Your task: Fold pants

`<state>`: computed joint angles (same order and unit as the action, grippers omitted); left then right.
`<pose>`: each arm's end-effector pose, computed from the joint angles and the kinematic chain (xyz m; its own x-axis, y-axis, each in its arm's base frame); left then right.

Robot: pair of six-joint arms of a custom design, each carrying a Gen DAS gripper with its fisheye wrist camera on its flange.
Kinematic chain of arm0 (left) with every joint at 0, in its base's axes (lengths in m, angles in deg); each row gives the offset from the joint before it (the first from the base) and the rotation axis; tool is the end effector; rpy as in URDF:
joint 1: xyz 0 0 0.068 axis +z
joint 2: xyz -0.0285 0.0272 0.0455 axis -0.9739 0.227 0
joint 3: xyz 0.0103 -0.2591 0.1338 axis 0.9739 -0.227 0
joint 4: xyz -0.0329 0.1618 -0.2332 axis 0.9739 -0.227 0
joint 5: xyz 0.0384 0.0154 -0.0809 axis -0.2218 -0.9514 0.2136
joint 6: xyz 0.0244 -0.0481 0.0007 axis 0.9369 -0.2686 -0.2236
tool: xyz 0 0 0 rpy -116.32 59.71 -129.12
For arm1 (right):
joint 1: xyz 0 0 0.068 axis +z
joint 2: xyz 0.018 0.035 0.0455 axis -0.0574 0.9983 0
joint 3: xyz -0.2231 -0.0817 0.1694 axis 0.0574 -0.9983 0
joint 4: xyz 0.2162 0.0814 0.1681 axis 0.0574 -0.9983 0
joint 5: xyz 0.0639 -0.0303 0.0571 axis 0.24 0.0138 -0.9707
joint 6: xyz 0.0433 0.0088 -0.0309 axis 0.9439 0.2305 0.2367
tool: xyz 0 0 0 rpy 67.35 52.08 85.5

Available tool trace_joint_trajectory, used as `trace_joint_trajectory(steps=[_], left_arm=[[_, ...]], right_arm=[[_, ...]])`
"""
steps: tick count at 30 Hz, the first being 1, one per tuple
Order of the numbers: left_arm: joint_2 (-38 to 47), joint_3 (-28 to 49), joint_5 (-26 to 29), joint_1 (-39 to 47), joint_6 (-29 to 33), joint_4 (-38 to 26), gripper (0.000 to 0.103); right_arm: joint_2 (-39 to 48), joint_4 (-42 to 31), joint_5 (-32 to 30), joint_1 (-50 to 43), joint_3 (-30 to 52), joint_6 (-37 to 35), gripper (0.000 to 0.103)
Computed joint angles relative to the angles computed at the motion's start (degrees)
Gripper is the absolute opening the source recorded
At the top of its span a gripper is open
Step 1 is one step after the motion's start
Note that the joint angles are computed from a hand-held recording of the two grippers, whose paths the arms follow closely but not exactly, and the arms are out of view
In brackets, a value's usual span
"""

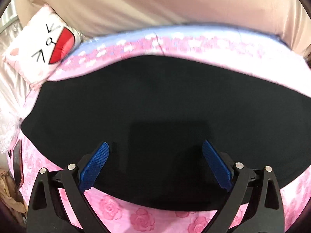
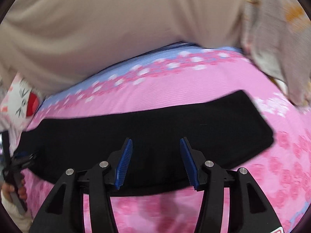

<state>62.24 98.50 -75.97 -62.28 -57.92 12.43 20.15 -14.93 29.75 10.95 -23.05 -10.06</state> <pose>0.3348 0.0866 0.2095 -0.8166 0.0912 -0.5699 -0.0041 0.9865 0.1637 0.2139 0.0421 0.2475 -0.5953 0.3074 -0.7424 0.3202 0.9381 0.1316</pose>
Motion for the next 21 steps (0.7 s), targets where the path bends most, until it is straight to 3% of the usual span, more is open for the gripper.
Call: trace_joint_trajectory(steps=[4, 6, 9, 10, 12, 15, 18, 21], left_arm=[[-0.71, -2.03, 2.91, 2.44, 1.51, 0.20, 0.095], [-1.42, -2.90, 3.54, 3.19, 2.53, 0.30, 0.096], [-1.76, -3.39, 2.38, 2.76, 2.16, 0.97, 0.097], [-1.91, -3.26, 1.65, 2.43, 1.76, 0.88, 0.097], [-2.17, -2.75, 0.71, 1.91, 1.62, 0.38, 0.097], [-4.17, -3.51, -1.29, 0.65, 1.31, 0.32, 0.098], [-4.88, -3.75, -2.17, -0.39, 0.63, 0.55, 0.098], [-5.38, -3.63, -3.30, -1.60, -0.24, 0.19, 0.098]], right_arm=[[14.79, -0.78, -0.19, 5.17, 2.98, 0.49, 0.051], [14.34, -0.90, 3.67, 8.01, 2.03, 1.73, 0.051], [12.94, -0.70, 4.49, 11.04, 3.04, 5.01, 0.052], [13.09, -0.16, 4.14, 11.88, 3.24, 5.35, 0.059], [18.57, 0.01, 3.19, 12.55, 5.05, 5.11, 0.062], [23.39, -2.91, 8.78, 16.70, 7.56, 6.50, 0.063], [22.82, 0.66, 5.67, 17.64, 8.63, 5.76, 0.063], [29.13, 0.79, 5.66, 18.72, 12.02, 4.06, 0.063]])
